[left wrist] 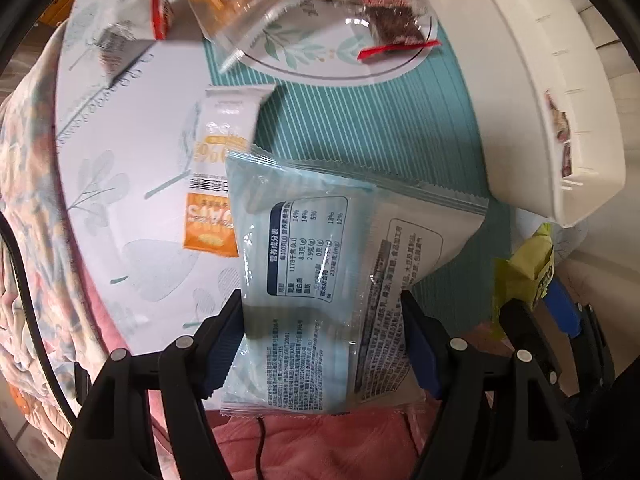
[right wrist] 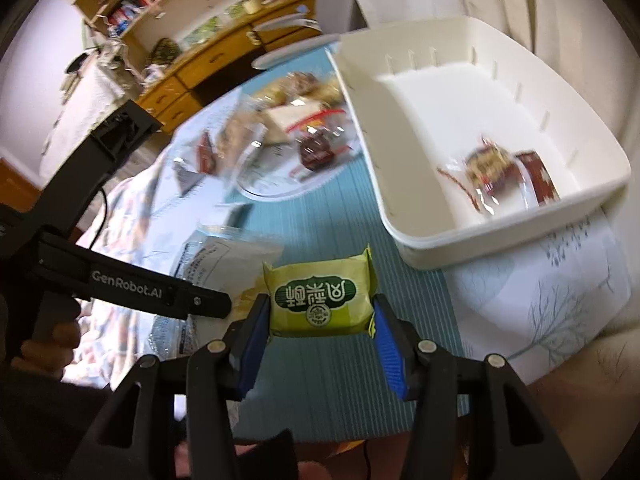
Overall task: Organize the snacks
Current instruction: 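Lift the bread bag with the left gripper while the right gripper grasps the yellow-green packet, then place the bread bag and yellow-green packet into the white tray, opening both grippers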
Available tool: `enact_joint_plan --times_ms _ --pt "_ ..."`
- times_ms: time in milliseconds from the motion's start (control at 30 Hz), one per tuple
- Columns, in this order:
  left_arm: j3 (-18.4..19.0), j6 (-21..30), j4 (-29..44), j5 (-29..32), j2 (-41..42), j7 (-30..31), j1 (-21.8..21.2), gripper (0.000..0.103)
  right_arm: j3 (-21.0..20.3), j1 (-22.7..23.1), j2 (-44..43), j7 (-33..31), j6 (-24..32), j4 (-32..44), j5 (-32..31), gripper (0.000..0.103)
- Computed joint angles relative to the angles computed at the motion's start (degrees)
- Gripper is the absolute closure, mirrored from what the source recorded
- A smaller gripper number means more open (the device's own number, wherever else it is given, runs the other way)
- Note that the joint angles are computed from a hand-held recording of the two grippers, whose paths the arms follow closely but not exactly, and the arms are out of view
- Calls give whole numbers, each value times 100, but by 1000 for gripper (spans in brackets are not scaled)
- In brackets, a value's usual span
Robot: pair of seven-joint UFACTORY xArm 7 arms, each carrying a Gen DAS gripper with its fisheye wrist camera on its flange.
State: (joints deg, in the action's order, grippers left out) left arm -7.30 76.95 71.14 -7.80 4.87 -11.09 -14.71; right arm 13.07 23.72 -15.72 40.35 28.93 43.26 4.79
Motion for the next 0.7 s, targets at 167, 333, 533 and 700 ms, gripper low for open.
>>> enact_joint_plan --times_ms 167,333,533,700 --pt "9 316 492 -91 48 -298 11 31 -279 188 -91 -894 42 191 446 52" --pt "-27 353 879 -299 81 -631 -37 31 -479 164 -229 -1760 139 366 755 52" --pt "-170 507 1902 -136 448 -1376 -350 31 -704 18 -396 -2658 241 453 1056 52" --pt "-202 313 2222 -63 624 -1850 -539 31 -908 -164 -559 -3348 340 468 1228 52"
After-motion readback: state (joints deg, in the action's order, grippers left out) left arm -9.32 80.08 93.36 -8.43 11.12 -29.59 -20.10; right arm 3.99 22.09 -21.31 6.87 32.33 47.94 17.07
